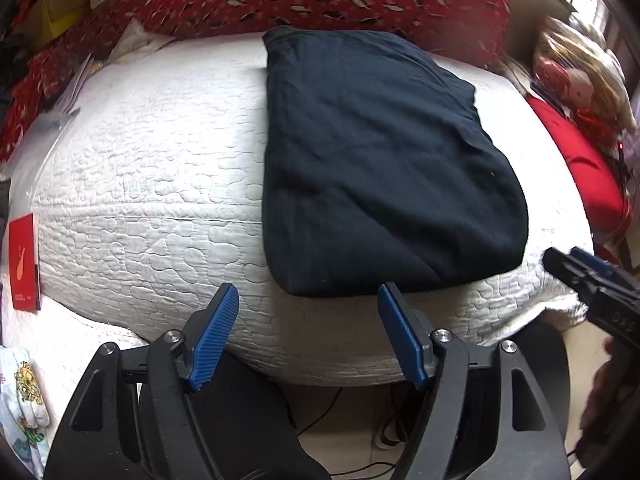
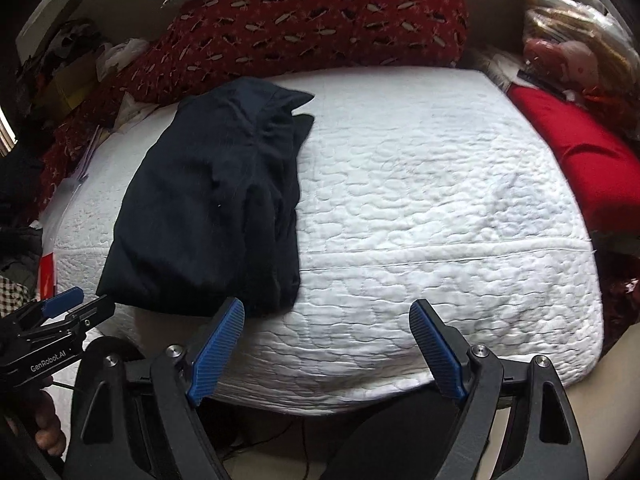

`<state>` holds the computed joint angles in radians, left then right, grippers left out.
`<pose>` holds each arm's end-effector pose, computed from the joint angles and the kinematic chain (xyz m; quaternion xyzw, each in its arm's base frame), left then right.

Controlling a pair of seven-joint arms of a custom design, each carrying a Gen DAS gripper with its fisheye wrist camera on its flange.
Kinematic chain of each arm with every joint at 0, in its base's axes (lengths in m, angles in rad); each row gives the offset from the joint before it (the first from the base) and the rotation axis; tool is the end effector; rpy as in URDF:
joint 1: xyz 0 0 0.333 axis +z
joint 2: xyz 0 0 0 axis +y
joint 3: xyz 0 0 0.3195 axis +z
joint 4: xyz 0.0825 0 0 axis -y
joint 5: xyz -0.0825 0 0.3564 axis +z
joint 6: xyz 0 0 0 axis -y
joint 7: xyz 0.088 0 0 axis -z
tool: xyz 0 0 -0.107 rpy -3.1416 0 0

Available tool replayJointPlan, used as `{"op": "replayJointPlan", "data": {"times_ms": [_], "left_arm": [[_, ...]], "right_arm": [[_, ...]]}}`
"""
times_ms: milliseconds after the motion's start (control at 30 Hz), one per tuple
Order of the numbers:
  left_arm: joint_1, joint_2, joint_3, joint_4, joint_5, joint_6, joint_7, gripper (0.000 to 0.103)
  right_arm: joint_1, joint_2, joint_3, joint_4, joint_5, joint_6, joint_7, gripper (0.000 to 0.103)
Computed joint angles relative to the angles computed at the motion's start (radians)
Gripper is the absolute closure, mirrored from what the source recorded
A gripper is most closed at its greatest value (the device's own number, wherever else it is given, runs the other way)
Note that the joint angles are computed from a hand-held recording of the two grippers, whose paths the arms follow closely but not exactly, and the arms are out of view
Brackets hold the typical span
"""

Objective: Fold large clothes

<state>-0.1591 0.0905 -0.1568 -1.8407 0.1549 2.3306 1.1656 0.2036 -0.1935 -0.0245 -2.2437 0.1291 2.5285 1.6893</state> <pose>0.5685 -0.1797 0.5317 -0.6948 0.6887 -0.1567 0.1354 0.4935 0.0873 0.5166 -0.6766 0.6956 -0.0995 0.2202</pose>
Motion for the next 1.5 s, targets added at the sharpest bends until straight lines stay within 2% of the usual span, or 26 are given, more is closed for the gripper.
{"op": "replayJointPlan", "data": {"times_ms": [100, 167, 233, 300, 400, 500, 533, 667, 733, 867, 1033, 1500], "left_arm": [[0.006, 0.009, 0.006, 0.008, -0.002, 0.0, 0.002, 0.031], [0.008, 0.025, 0.013, 0.018, 0.019, -0.01, -0.008, 0.031], [0.009, 0.045, 0.022, 0.035, 0.045, -0.046, -0.028, 0.031], [0.023, 0.046, 0.025, 0.024, 0.002, -0.035, -0.011, 0.028], [0.038, 0.032, 0.022, 0.012, -0.071, -0.031, 0.012, 0.029], [0.044, -0.002, 0.008, -0.013, -0.155, 0.033, 0.079, 0.029], [0.041, -0.006, 0.004, -0.007, -0.16, 0.041, 0.092, 0.029], [0.005, -0.013, -0.005, 0.013, -0.036, 0.048, 0.043, 0.029], [-0.007, -0.025, -0.006, -0.005, 0.024, 0.063, 0.002, 0.029], [-0.01, -0.018, -0.006, -0.001, 0.071, 0.041, -0.027, 0.029], [-0.015, -0.043, -0.009, -0.037, 0.123, 0.053, -0.07, 0.029], [-0.03, -0.081, -0.038, -0.073, 0.227, 0.082, -0.139, 0.028]], "right_arm": [[0.026, 0.061, -0.012, 0.036, 0.107, 0.023, -0.071, 0.018], [0.018, 0.111, -0.006, 0.062, 0.126, 0.041, -0.082, 0.018], [-0.011, 0.16, 0.013, 0.089, -0.016, 0.03, 0.022, 0.018], [-0.029, 0.193, 0.018, 0.106, -0.097, 0.011, 0.083, 0.018], [-0.05, 0.162, 0.013, 0.07, -0.01, 0.038, 0.059, 0.018], [-0.052, 0.113, 0.008, 0.029, 0.034, 0.063, 0.021, 0.018], [-0.052, 0.098, 0.012, 0.023, 0.011, 0.054, 0.03, 0.018], [-0.046, 0.071, 0.029, 0.033, -0.103, -0.016, 0.077, 0.017], [-0.039, 0.049, 0.035, 0.022, -0.146, -0.012, 0.086, 0.017], [-0.021, -0.006, 0.033, -0.005, -0.182, 0.014, 0.063, 0.017], [-0.034, -0.067, 0.044, -0.049, -0.293, 0.109, 0.112, 0.017], [-0.03, -0.163, 0.034, -0.113, -0.325, 0.174, 0.179, 0.017]]}}
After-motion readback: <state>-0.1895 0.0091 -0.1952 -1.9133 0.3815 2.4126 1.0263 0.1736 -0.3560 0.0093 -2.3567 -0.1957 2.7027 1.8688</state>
